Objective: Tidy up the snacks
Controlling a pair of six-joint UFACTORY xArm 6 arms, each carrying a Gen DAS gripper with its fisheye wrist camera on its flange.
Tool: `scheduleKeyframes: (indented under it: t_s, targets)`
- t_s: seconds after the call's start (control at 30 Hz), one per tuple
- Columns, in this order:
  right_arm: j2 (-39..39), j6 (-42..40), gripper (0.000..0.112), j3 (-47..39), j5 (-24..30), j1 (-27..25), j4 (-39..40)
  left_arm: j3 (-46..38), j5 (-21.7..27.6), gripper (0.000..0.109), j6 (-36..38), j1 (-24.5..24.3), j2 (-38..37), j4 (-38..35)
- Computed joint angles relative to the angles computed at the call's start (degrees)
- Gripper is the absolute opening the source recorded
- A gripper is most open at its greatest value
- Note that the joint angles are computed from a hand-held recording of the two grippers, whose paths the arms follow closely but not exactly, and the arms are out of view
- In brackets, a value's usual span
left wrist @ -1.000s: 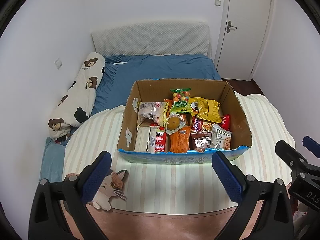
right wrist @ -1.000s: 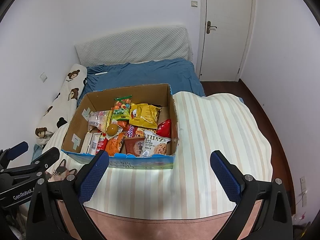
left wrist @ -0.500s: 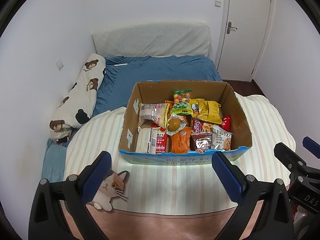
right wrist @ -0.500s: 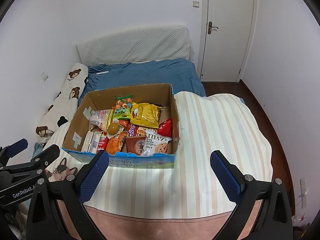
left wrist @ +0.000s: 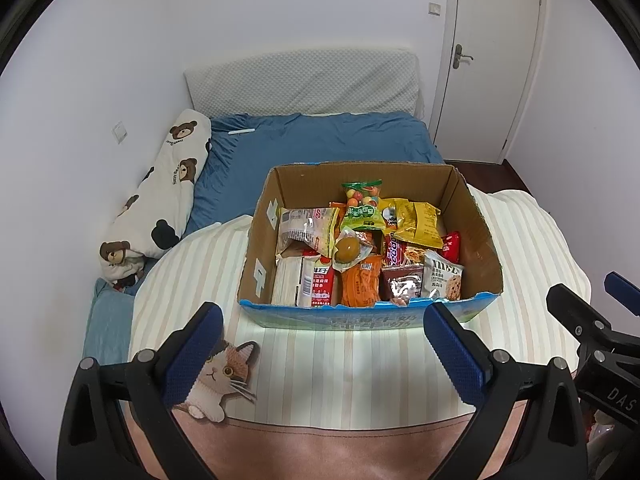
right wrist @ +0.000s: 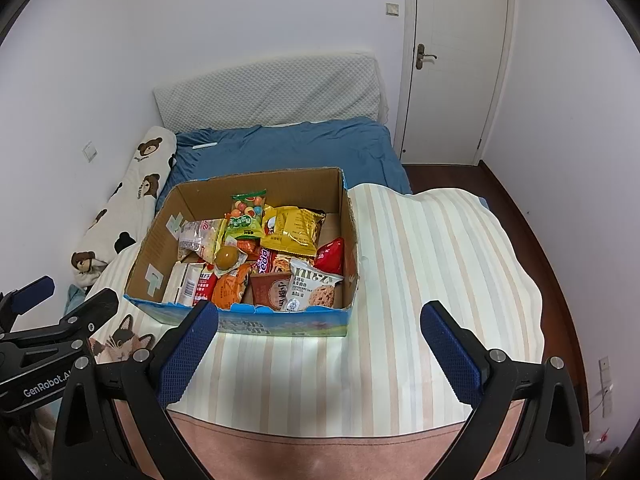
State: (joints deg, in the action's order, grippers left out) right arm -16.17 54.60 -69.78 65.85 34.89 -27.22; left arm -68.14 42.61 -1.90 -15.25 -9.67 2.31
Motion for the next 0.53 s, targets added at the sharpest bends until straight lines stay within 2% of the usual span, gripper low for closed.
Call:
scheduleKeyframes:
  t_s: [0.53]
  targets:
    - [0.09, -0.58, 0.103, -0.25, 0.04, -0.08, -0.28, 1.12, -1.9, 0.103, -0.96, -0.33, -1.16, 1.93]
